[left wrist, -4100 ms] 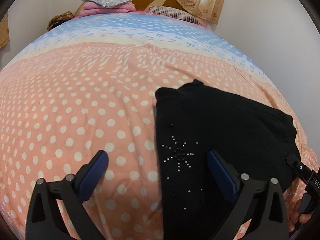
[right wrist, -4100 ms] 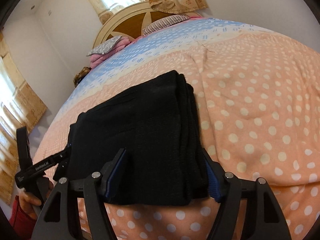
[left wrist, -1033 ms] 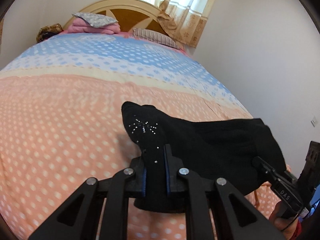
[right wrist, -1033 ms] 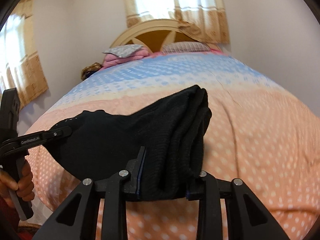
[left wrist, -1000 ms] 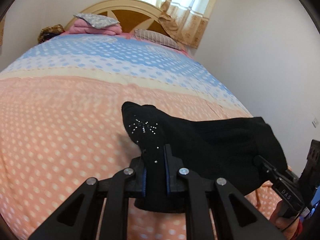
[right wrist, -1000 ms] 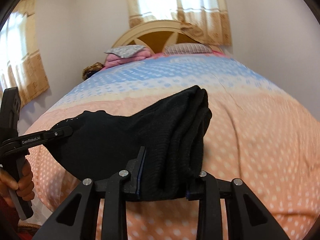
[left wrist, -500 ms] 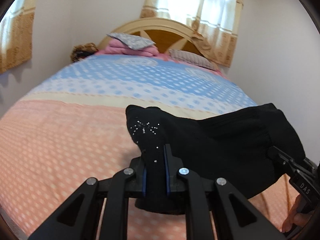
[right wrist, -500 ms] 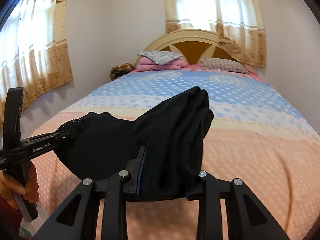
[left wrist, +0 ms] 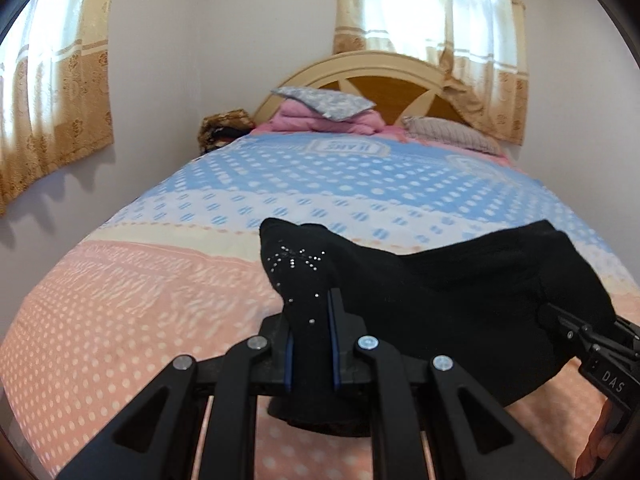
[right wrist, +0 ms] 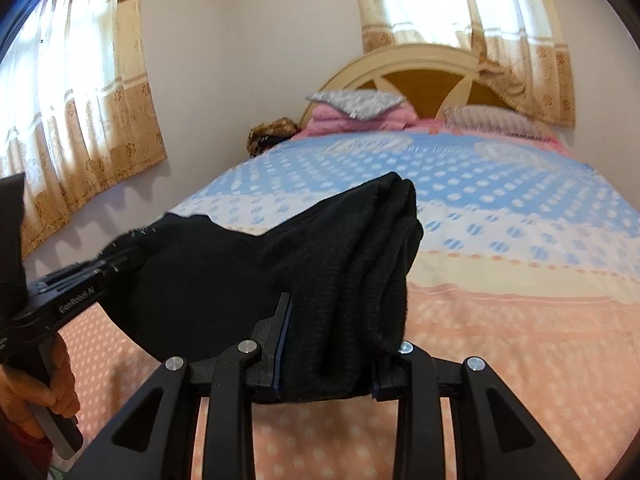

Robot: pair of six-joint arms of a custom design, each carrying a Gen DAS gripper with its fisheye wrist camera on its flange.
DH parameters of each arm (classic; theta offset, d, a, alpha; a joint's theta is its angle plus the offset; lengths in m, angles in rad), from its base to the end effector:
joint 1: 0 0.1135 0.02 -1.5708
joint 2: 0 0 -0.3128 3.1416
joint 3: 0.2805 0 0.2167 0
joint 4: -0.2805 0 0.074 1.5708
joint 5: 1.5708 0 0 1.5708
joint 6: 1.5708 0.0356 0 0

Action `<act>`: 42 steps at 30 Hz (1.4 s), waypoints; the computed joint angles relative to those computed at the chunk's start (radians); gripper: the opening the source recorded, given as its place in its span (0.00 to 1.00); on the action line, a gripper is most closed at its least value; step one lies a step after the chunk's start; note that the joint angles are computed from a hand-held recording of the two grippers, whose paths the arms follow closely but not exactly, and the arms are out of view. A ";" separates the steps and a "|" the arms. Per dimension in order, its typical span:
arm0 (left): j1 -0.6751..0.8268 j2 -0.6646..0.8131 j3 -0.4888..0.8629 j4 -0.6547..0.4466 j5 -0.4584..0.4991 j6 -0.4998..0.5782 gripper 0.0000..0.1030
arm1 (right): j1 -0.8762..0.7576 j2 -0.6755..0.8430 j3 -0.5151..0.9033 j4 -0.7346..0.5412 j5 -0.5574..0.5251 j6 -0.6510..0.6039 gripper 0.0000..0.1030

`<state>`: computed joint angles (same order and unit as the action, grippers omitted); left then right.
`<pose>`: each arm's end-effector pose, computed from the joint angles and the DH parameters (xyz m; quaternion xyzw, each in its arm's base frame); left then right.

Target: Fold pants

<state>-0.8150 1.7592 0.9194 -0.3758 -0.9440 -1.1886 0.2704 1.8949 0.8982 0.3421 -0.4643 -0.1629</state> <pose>0.2235 -0.1951 0.2168 -0.2417 0.8465 0.1086 0.4618 0.3494 0.1134 0.2033 -0.2870 0.8306 0.2292 0.4187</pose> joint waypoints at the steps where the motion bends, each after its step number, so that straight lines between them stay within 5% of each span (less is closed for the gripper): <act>1: 0.015 0.013 -0.011 0.011 0.011 0.000 0.13 | 0.008 0.034 0.037 -0.024 0.002 0.004 0.30; 8: 0.085 0.155 -0.065 0.079 0.176 -0.036 0.18 | 0.056 0.253 0.249 -0.226 0.109 -0.066 0.30; 11: 0.085 0.179 -0.076 0.079 0.201 -0.074 0.32 | 0.036 0.304 0.303 -0.293 0.082 -0.058 0.31; 14: 0.093 0.190 -0.048 0.006 0.197 -0.134 0.56 | 0.024 0.315 0.329 -0.330 0.067 -0.060 0.33; 16: 0.097 0.184 -0.053 -0.021 0.199 -0.166 0.71 | 0.023 0.317 0.332 -0.333 0.073 -0.055 0.40; 18: 0.099 0.164 -0.081 -0.004 0.209 -0.185 0.75 | 0.019 0.317 0.329 -0.329 0.089 -0.028 0.58; 23: 0.063 0.130 -0.076 -0.096 0.179 -0.214 0.78 | -0.040 0.317 0.403 -0.452 -0.018 -0.020 0.61; 29: 0.003 0.087 -0.027 -0.269 0.089 -0.344 0.79 | -0.088 0.148 0.150 -0.115 0.012 0.065 0.61; 31: -0.035 0.084 0.016 -0.316 0.032 -0.373 0.80 | -0.058 0.116 0.117 -0.071 0.062 0.029 0.45; 32: -0.052 0.083 0.036 -0.309 0.006 -0.353 0.80 | -0.044 0.111 0.122 -0.080 0.069 0.010 0.29; 33: -0.061 0.087 0.050 -0.280 -0.005 -0.308 0.80 | -0.025 0.112 0.135 -0.100 0.078 -0.007 0.27; 36: -0.039 0.151 0.113 -0.216 0.013 -0.170 0.80 | 0.023 0.133 0.162 -0.135 0.091 -0.018 0.27; 42: 0.049 0.234 0.074 -0.082 0.162 -0.107 0.80 | 0.057 0.228 0.222 -0.182 0.160 -0.022 0.27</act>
<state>-0.7664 1.9928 0.9931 -0.4583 -0.7820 -1.2953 0.3273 2.1229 1.1207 0.1597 -0.3041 -0.1849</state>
